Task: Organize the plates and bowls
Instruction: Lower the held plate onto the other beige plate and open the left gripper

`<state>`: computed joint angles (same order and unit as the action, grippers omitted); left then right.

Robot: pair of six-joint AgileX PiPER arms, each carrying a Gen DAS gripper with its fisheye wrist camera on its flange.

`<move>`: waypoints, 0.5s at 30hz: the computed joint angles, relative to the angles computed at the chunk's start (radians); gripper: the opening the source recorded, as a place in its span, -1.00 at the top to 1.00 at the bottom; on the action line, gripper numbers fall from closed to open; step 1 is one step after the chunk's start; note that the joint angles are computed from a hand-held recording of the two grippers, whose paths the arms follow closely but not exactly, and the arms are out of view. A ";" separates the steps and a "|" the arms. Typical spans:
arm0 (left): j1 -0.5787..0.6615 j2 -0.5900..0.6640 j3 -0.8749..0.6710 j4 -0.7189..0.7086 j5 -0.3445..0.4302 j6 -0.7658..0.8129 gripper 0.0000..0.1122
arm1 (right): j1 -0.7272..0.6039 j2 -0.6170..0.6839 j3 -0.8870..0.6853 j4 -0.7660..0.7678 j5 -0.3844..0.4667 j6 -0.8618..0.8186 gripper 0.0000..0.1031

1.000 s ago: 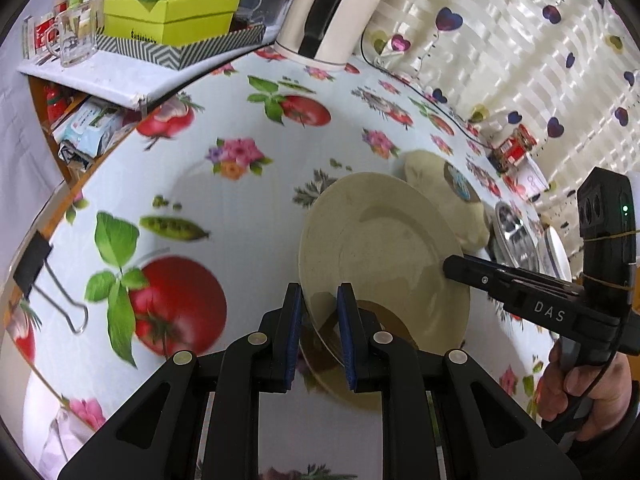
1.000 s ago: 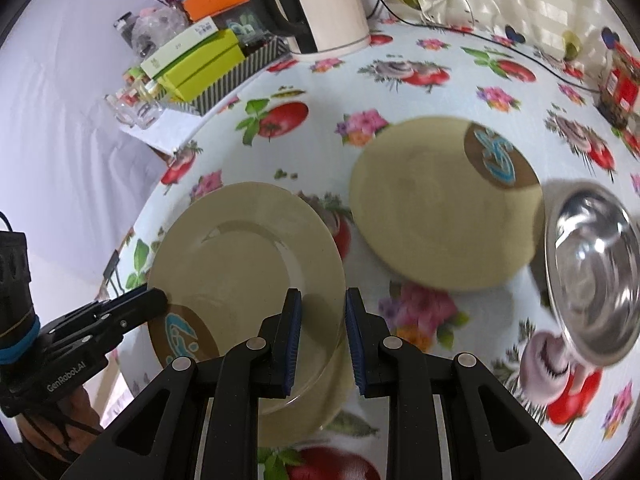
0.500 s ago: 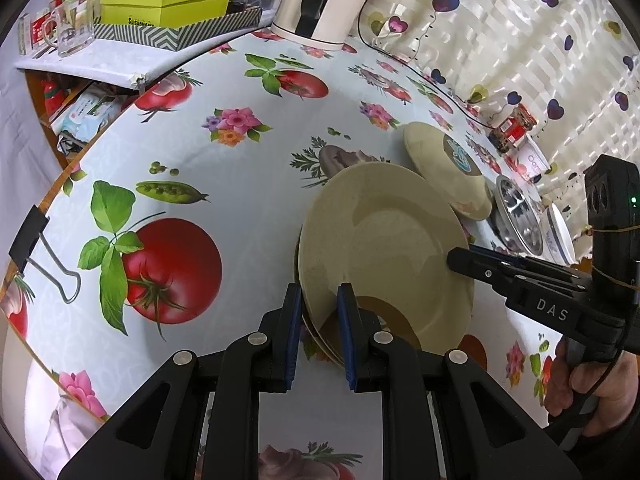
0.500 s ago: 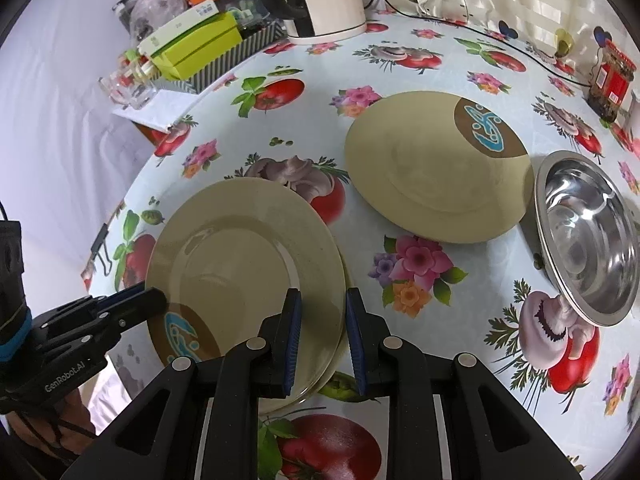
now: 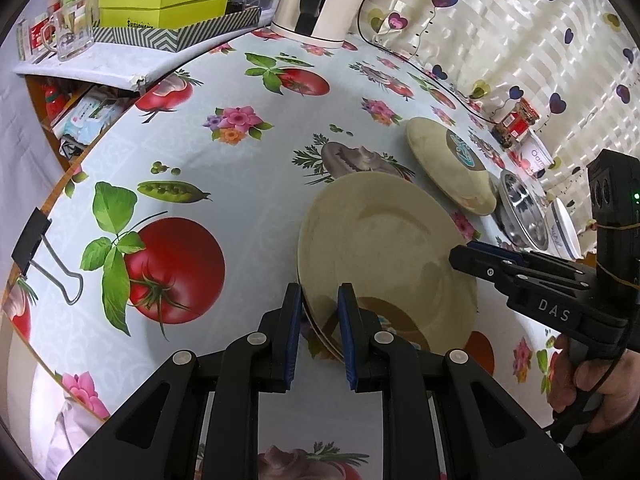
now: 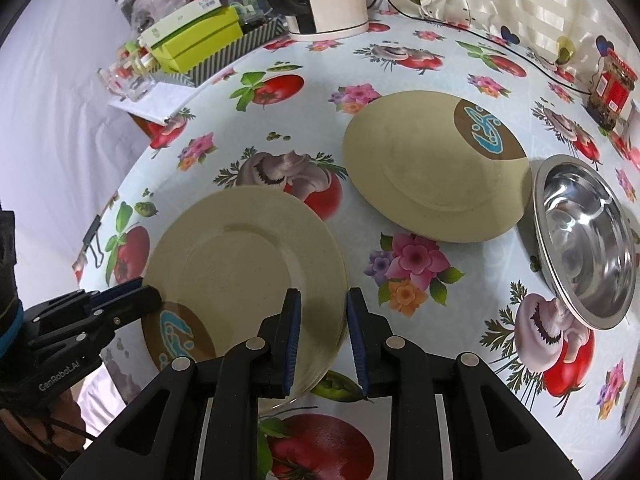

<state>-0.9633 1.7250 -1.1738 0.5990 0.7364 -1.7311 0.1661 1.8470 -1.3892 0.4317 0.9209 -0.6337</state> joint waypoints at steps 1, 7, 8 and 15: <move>0.000 0.000 -0.001 -0.001 -0.001 0.001 0.68 | -0.001 0.000 -0.001 0.003 0.002 -0.004 0.51; 0.006 -0.020 0.017 0.021 -0.002 -0.007 0.68 | -0.015 -0.009 0.011 0.032 0.000 -0.029 0.50; 0.007 -0.020 0.016 0.022 -0.002 -0.007 0.68 | -0.018 -0.012 0.013 0.040 0.000 -0.033 0.50; 0.016 -0.012 0.011 0.001 -0.010 0.018 0.68 | -0.030 -0.025 0.030 0.066 -0.002 -0.061 0.50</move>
